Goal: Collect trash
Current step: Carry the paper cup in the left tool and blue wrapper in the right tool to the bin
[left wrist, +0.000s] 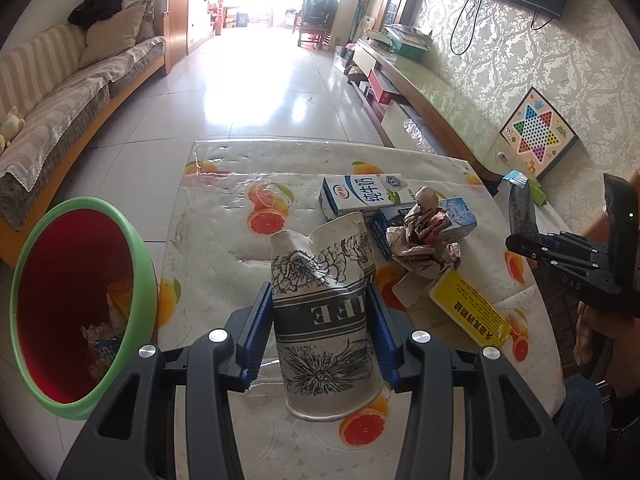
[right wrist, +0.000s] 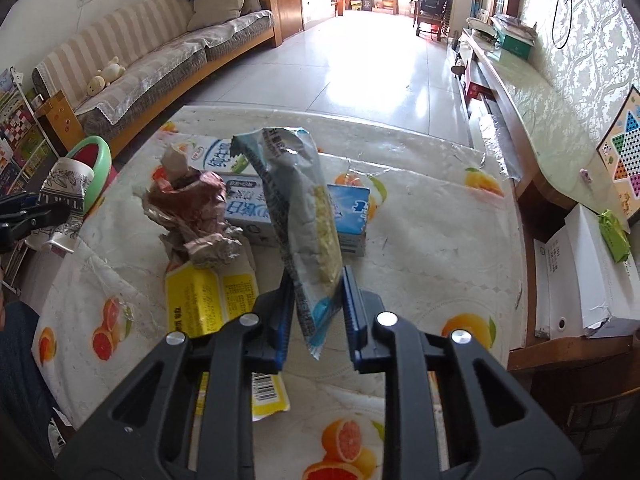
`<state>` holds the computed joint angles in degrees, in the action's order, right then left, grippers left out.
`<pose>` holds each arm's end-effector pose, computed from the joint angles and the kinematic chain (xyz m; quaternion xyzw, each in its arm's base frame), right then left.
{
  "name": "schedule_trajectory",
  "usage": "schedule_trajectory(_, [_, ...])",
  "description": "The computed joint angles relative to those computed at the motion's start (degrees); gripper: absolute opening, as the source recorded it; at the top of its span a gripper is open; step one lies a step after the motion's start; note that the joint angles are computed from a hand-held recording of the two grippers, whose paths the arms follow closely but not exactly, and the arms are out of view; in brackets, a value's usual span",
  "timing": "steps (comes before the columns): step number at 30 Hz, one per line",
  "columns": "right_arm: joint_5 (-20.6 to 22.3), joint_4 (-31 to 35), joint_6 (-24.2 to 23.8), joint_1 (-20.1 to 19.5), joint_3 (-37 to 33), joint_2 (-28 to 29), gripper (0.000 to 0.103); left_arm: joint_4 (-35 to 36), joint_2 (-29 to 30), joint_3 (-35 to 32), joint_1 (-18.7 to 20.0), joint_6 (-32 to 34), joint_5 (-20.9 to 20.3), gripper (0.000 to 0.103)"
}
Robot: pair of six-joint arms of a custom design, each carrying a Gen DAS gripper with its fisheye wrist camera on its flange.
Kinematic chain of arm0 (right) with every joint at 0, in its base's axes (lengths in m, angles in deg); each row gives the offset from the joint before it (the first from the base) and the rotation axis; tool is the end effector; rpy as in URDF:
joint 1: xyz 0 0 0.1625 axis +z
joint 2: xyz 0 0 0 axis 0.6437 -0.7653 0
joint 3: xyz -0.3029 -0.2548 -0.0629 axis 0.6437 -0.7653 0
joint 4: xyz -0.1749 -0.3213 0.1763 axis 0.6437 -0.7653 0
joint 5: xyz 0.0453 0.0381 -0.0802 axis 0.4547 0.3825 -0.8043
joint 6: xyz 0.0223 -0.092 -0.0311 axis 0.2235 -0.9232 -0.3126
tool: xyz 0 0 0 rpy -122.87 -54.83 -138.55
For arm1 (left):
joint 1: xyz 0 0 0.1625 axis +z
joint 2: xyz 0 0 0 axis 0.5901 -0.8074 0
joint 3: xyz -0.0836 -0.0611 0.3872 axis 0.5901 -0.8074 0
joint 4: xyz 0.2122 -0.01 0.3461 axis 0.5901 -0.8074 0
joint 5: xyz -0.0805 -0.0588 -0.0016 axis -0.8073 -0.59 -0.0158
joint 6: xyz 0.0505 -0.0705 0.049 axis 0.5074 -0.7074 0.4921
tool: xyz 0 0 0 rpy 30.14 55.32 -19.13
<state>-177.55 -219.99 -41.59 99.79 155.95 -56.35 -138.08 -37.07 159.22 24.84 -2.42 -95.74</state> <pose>0.4012 -0.2718 0.0257 0.0475 -0.8816 0.3182 0.3454 -0.0182 -0.3904 0.4275 0.3440 0.9076 -0.1507 0.1877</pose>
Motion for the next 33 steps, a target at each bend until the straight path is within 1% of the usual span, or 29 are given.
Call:
schedule_trajectory(4, [-2.30, 6.50, 3.81, 3.58, -5.07, 1.39, 0.023, 1.12, -1.71, -1.79, -0.01, 0.22, 0.72, 0.043])
schedule_trajectory(8, [-3.01, 7.09, 3.42, 5.90, -10.30, 4.47, 0.023, 1.31, -2.03, -4.98, 2.01, 1.77, 1.53, 0.043])
schedule_trajectory(12, [-2.20, 4.83, -0.65, 6.85, -16.10, 9.05, 0.023, -0.22, -0.33, -9.49, 5.73, 4.63, 2.10, 0.043])
schedule_trajectory(19, [1.25, 0.69, -8.74, 6.56, -27.76, 18.01, 0.023, -4.49, 5.84, -17.88, 14.12, 10.27, 2.65, 0.043])
schedule_trajectory(24, [3.65, 0.63, -13.19, 6.27, -36.63, 23.97, 0.023, -7.01, 10.72, -22.82, 19.18, 13.08, 2.25, 0.043])
schedule_trajectory(27, [4.76, 1.00, -15.33, 6.12, -41.09, 26.78, 0.023, -7.48, 13.38, -24.93, 21.36, 14.10, 1.69, 0.043])
schedule_trajectory(29, [5.35, 1.62, -16.41, 5.96, -43.80, 28.36, 0.023, -7.89, 14.39, -25.37, 22.06, 14.71, 1.48, 0.044])
schedule_trajectory(31, [5.77, 2.29, -17.37, 5.75, -46.61, 30.00, 0.023, -8.16, 15.31, -25.82, 22.50, 15.30, 1.58, 0.046])
schedule_trajectory(32, [6.03, 2.58, -17.86, 5.66, -47.95, 30.78, 0.023, -7.80, 15.81, -26.23, 22.73, 15.36, 1.59, 0.052])
schedule_trajectory(33, [6.12, 3.50, -18.24, 5.67, -50.09, 32.02, 0.023, -7.85, 15.74, -26.18, 22.88, 15.46, 1.72, 0.068])
